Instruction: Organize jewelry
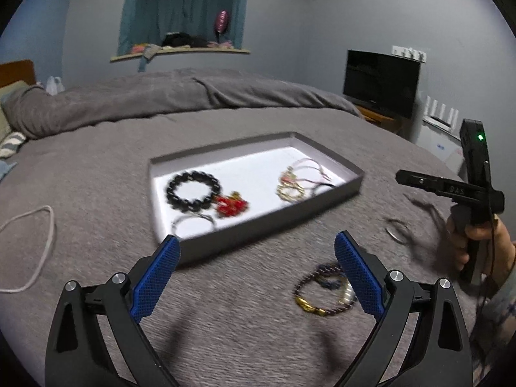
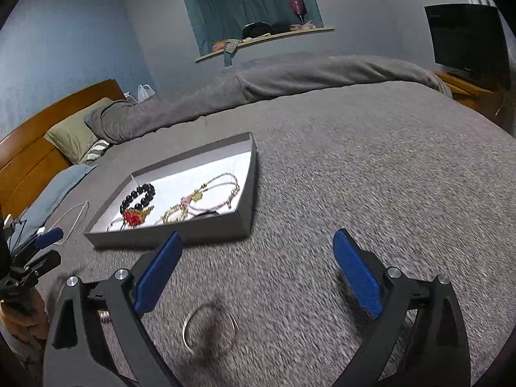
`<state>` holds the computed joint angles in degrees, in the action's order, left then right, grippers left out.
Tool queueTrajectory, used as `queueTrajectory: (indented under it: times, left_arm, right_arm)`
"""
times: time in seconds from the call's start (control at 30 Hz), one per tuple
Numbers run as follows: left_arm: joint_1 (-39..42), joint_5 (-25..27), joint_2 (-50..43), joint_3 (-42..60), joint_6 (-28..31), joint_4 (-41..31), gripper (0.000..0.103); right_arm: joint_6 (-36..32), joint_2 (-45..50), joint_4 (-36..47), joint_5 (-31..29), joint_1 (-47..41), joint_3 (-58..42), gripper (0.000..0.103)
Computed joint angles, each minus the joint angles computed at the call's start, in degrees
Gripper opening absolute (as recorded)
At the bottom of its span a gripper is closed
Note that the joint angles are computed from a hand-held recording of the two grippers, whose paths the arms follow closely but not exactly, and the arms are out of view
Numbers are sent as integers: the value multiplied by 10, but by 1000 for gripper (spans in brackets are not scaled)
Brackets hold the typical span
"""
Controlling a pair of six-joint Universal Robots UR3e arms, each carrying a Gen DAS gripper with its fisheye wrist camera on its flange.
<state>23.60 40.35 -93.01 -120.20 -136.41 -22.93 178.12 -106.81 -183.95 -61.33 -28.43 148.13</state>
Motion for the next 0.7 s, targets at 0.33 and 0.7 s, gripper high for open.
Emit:
queueTrajectory:
  times: [0.33, 0.7]
  left_arm:
    - [-18, 13, 21, -35, 66, -30, 96]
    - [-54, 43, 12, -27, 95, -48, 96]
  right_arm:
    - [-92, -93, 104, -5, -1, 31, 96]
    - [-154, -86, 128, -14, 51, 35, 94]
